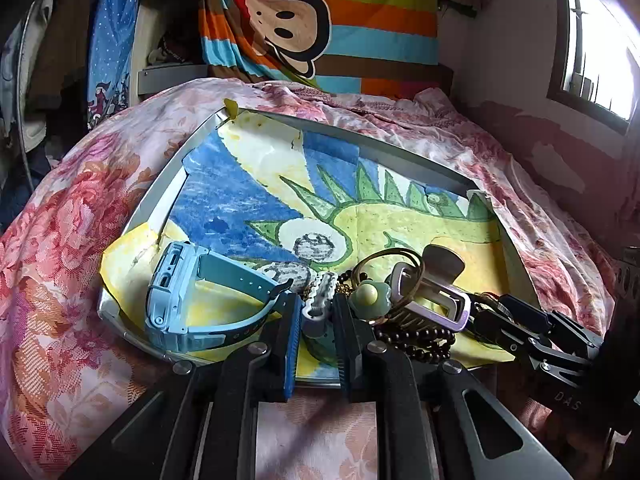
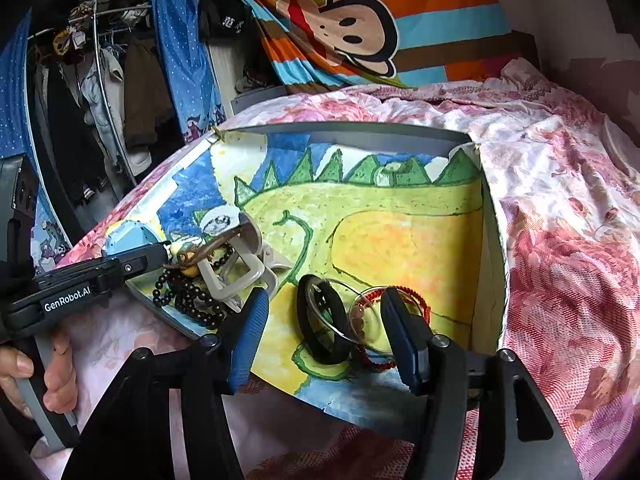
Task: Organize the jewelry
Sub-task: 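Lower the white clip into the tray and open the left tool while the right releases the rings there, then withdraw both open tools from the tray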
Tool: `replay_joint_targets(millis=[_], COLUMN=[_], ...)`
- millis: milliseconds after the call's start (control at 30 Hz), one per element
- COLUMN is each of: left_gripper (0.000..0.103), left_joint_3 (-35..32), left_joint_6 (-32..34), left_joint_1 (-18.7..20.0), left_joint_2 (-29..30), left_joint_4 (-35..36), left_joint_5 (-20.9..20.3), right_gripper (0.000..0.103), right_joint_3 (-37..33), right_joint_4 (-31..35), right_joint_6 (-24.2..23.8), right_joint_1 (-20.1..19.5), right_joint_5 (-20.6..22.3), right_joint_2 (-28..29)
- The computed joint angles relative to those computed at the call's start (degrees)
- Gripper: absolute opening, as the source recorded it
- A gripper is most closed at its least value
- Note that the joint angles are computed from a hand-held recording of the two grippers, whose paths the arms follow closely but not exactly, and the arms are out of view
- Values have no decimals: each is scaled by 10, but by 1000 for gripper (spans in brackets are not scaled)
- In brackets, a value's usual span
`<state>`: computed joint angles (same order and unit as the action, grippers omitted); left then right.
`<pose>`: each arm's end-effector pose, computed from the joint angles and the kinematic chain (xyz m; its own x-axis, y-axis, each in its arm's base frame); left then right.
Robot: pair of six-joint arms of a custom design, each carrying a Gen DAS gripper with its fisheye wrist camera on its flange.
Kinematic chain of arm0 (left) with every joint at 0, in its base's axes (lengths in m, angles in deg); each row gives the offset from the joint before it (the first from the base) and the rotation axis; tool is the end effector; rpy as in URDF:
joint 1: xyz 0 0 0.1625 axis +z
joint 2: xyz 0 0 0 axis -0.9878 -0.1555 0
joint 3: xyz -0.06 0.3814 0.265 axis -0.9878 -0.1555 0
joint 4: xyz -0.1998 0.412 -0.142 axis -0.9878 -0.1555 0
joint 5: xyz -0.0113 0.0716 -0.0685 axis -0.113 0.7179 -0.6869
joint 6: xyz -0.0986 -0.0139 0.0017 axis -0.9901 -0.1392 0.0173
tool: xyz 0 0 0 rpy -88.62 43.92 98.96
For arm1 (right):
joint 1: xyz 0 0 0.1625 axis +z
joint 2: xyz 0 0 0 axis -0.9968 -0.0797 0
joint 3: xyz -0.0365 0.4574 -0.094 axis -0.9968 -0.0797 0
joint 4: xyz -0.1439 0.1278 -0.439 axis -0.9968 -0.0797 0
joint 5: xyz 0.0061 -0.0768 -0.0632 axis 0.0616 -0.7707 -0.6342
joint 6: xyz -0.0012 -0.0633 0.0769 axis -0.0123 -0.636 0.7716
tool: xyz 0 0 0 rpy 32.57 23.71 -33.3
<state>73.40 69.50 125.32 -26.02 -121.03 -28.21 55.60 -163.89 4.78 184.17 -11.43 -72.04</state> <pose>-0.2257 -0.5302 0.1629 -0.8101 -0.1970 -0.5522 0.3638 0.5698 -0.7369 0.2137 -0.6025 0.1759 -0.6999 -0.5271 0.4819 -0.7132 0.5520 -0.4320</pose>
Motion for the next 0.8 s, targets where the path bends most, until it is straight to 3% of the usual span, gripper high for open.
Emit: replay_joint_targets(millis=[133,200,267,400,467,600,667,800], left_gripper=[28,40,60,66,82,91,99,100], left_joint_3=[3,7,10,18,21,26,35,54], left_joint_6=[19,42,66,108,126,167,159,114], left_joint_1=[-6,-11,-18,-37,-48,-74,-88,-119], left_joint_2=[3,7,11,18,24,31,24,4], left_joint_4=[-21,-55,-92,-148,-172,-226,-221,-191], left_joint_5=[5,5,10,31,50,79,87,116], right_gripper=[60,66,69,82,87,96,100,101], right_joint_3=[14,23,31,49,59,80,92,118], right_joint_4=[-40,-62,-89,-148,-174,-214,-228,-258], right_joint_6=[-2,-3,-3,-4,-7,-17,-16,4], right_joint_1=[-4,-6,-8,-8,-7,2,6,11], right_joint_5=[20,32,42,57,63,70,73,73], right_joint_2=[-7,-12,-15,-22,-27,-41,-51,-76])
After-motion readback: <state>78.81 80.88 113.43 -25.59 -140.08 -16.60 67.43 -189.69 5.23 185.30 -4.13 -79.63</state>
